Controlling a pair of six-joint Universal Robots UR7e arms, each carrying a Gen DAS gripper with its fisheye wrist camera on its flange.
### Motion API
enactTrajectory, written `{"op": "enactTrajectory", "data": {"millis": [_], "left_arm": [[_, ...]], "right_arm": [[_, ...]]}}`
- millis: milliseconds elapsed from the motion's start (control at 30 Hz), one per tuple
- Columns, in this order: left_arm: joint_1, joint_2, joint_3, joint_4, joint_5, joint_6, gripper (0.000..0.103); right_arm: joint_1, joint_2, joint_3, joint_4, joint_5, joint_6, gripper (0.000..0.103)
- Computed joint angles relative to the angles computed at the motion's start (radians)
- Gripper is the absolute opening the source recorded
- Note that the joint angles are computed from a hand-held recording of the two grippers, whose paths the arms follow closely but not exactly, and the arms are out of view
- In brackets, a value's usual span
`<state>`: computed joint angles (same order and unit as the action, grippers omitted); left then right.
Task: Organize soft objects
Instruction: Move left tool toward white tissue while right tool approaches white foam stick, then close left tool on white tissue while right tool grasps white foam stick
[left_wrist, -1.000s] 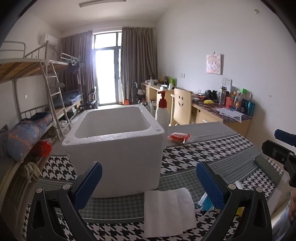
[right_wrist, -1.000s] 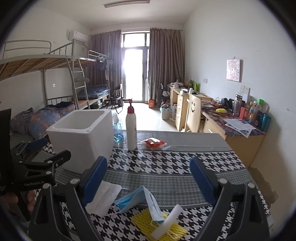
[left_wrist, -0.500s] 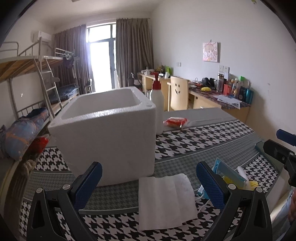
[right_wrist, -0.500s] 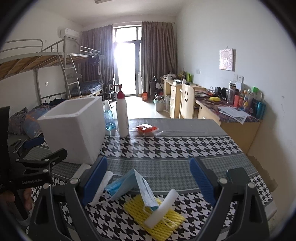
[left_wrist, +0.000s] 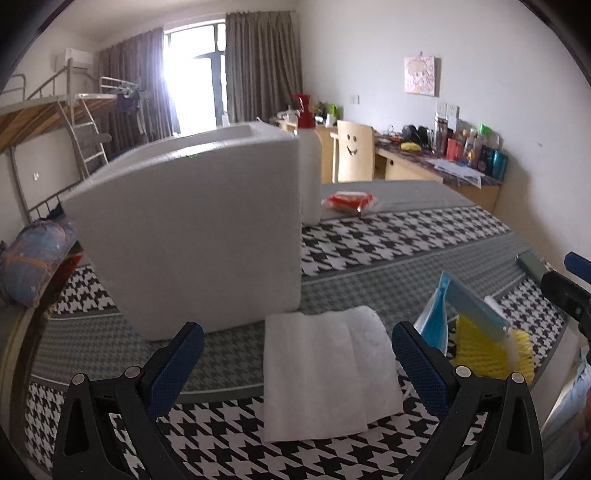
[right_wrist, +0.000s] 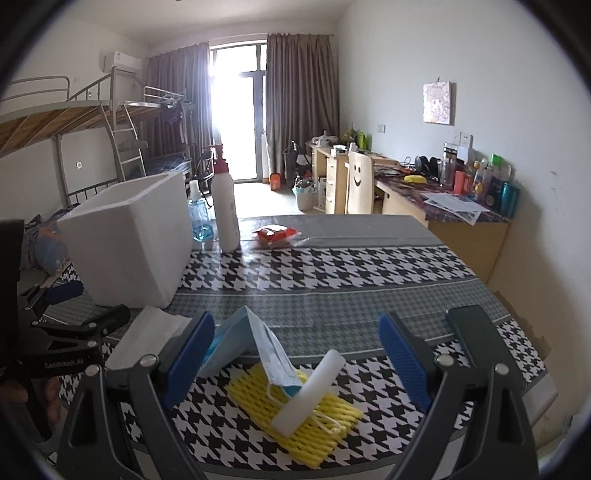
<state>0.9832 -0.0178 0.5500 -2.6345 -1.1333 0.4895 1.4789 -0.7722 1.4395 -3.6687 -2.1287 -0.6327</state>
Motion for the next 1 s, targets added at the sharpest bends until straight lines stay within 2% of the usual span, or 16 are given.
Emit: {"op": "enactTrajectory", "data": {"millis": [467,733,867,1000], "left_arm": [[0.01,0.041,-0.082,0.134,-0.003,-0.028,0.1],[0.018,0.085,-0.182,0.279,-0.005,-0.053,0.081],[0.02,0.096,-0.206,0.312,0.0,-0.059,0.079],[0.023,0.14,-0.3,0.41,0.006,-0.069,0.068]], "right_arm": [[-0.026,-0.007,0.009,0.068,-0.048,0.082,0.093],[-0.039,-0.005,0.006,0.096,-0.061,0.109,0.093],[-0.044,-0.009,0.007,0.113,-0.056,0.129,0.093],[-0.047,-0.005,-0.001,0.144,-0.067,0.141,0.093]]}}
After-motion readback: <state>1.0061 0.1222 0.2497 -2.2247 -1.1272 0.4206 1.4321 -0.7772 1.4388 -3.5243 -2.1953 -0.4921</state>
